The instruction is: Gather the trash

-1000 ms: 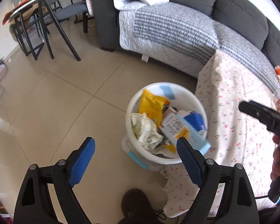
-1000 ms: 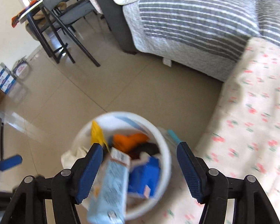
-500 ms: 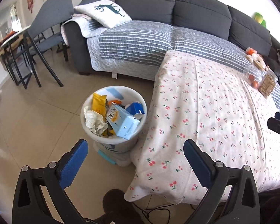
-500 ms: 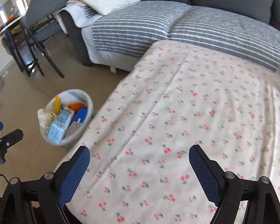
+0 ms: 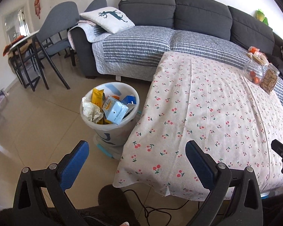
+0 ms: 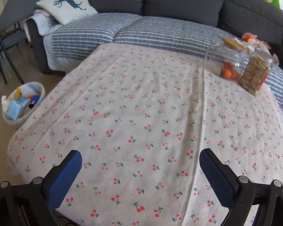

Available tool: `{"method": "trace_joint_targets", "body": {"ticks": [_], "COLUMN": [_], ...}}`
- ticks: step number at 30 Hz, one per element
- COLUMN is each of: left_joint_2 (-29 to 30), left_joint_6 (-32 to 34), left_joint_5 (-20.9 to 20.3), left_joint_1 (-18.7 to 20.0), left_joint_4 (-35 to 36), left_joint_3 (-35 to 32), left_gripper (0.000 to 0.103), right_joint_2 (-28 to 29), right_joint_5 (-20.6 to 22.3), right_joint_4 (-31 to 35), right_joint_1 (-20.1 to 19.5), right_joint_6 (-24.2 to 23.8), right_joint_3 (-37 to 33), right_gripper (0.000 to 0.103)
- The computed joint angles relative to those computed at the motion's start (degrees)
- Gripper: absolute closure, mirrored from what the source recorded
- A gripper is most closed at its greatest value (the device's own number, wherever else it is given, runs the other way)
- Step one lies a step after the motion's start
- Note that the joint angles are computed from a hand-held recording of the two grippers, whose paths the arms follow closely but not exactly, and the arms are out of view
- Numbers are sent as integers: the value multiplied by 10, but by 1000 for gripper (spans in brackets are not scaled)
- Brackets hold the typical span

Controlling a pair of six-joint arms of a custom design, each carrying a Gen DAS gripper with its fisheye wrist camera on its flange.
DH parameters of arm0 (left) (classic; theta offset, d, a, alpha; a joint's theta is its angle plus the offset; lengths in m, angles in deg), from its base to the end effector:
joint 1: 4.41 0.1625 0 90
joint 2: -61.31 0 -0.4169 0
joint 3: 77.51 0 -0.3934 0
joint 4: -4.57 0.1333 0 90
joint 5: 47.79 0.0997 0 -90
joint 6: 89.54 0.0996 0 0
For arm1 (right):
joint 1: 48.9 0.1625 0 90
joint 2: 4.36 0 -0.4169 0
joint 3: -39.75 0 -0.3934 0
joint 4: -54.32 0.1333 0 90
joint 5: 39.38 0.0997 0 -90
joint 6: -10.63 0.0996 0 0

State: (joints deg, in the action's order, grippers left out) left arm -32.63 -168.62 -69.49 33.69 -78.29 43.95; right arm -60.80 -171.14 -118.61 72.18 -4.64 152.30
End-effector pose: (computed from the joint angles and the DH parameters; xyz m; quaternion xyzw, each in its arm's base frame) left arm -0.1607 -0.4130 0.3096 -0.0231 0.8072 -0.3853 0.4466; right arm 0.3528 -0.4556 0.1620 0.2817 -0.8680 0.2623 0.3136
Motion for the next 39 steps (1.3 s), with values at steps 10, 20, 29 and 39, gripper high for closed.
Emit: {"method": "trace_joint_targets", "body": {"ticks": [10,20,29,39], "left_joint_2": [4,-2,-2,-4], "left_joint_6": [17,44,64,60], "left_joint_5": [5,0,-5,-2], "left_joint_1": [-10,-9,-10,-12], "left_joint_4": [-24,-57,-79,-74], "left_joint_3": [14,24,28,30], "left_gripper": [0,0,0,0], "right_joint_2": [-4,7,9,9], "right_joint_5": [0,6,7,7], "right_joint_4": [-45,-52,-53,-53], "right_joint_1": [4,7,6,4], "right_joint_6": [-26,-19,-15,-15], "right_joint_3": [31,23,23,22], "right_gripper": [1,1,1,1]}}
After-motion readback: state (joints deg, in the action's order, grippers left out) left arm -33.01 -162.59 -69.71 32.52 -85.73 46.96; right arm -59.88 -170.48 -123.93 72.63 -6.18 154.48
